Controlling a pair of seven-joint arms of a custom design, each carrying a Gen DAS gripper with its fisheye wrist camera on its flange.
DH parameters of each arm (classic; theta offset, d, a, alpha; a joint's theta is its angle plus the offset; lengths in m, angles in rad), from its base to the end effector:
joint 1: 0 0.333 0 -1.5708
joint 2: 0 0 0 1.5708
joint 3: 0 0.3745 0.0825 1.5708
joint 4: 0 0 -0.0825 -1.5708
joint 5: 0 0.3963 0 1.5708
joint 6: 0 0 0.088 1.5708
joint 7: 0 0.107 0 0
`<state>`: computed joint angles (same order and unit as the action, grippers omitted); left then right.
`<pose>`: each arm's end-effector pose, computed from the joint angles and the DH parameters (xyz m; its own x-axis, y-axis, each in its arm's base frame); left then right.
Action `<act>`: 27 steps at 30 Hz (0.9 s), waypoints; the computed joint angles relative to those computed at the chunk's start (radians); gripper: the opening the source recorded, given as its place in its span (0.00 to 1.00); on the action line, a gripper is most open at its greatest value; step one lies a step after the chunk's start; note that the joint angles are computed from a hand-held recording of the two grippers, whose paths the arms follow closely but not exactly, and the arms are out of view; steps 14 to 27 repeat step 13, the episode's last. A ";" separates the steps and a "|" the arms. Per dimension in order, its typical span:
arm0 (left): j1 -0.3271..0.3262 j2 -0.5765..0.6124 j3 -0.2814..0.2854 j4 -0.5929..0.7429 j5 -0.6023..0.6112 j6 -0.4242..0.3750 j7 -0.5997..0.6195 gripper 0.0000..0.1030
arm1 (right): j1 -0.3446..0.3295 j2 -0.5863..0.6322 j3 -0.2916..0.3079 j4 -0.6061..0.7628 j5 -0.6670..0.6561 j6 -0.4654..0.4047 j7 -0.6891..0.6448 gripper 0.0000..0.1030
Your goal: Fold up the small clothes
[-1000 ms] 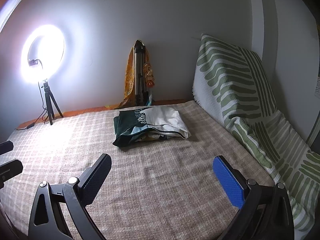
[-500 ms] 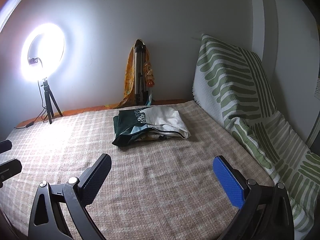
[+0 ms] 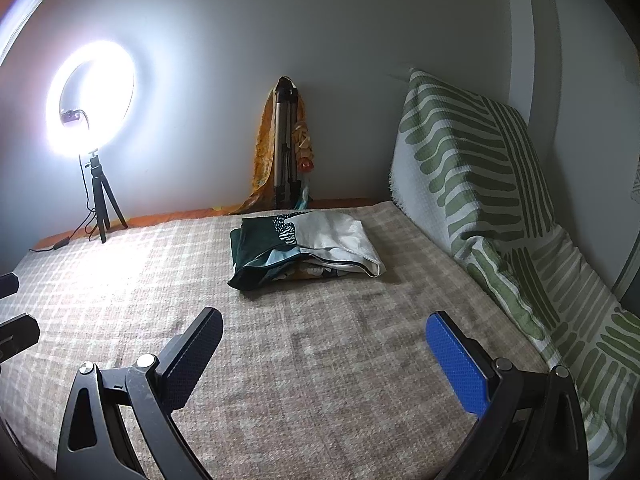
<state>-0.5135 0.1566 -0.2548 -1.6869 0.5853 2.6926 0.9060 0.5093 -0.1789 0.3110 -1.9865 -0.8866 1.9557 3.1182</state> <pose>0.4860 -0.4744 0.6567 -0.4762 -0.8793 -0.0055 -0.5222 0.2878 -0.8028 0.3889 0.3621 0.6321 -0.4308 -0.9020 0.0290 -0.5689 0.2465 -0.7846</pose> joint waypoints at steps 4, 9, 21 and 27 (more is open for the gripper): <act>0.001 -0.013 0.008 -0.029 0.051 0.063 -0.029 1.00 | 0.000 0.000 -0.003 -0.001 0.003 0.009 -0.006 1.00; -0.003 -0.008 0.006 -0.021 0.054 0.051 -0.022 1.00 | -0.003 -0.001 -0.006 -0.004 0.005 0.020 -0.016 1.00; -0.006 -0.008 0.006 -0.019 0.071 0.045 -0.031 1.00 | -0.005 0.001 -0.007 -0.005 0.006 0.025 -0.019 1.00; -0.006 -0.008 0.006 -0.019 0.071 0.045 -0.031 1.00 | -0.005 0.001 -0.007 -0.005 0.006 0.025 -0.019 1.00</act>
